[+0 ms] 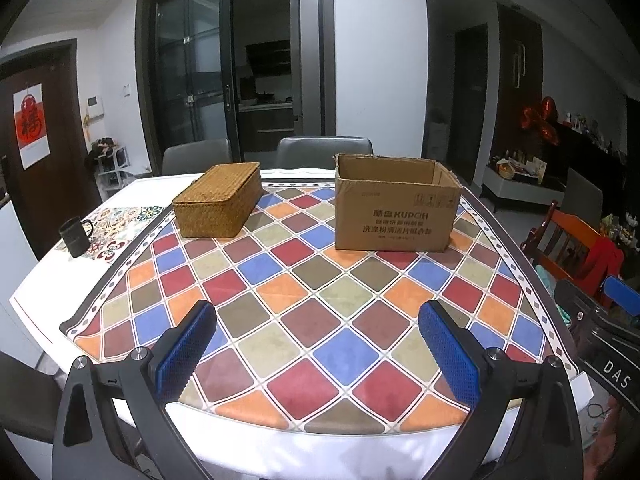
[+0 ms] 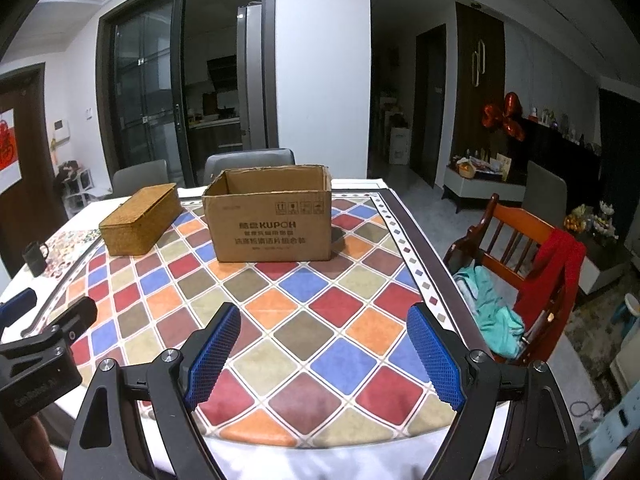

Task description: Organize snacks

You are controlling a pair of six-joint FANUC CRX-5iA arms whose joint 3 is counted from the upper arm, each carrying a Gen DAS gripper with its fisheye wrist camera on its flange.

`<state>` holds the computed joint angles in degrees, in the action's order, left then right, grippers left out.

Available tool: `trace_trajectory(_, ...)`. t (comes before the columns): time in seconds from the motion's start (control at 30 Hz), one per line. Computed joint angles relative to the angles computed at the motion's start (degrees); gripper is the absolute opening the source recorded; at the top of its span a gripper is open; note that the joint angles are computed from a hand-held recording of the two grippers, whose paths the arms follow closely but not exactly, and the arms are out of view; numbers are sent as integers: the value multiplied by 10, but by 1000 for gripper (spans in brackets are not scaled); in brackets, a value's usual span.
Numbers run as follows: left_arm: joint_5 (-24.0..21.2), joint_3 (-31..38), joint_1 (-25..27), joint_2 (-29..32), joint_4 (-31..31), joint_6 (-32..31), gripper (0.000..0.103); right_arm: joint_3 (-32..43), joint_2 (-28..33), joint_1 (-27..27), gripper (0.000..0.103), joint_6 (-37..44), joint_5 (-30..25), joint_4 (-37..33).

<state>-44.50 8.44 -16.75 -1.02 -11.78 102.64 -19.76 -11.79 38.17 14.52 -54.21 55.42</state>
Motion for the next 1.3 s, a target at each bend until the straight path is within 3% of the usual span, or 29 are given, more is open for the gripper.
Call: trace_trajectory(1.3,-10,11,-5,2,-2,3,103,-4,-4,-1,86,-5,2,2)
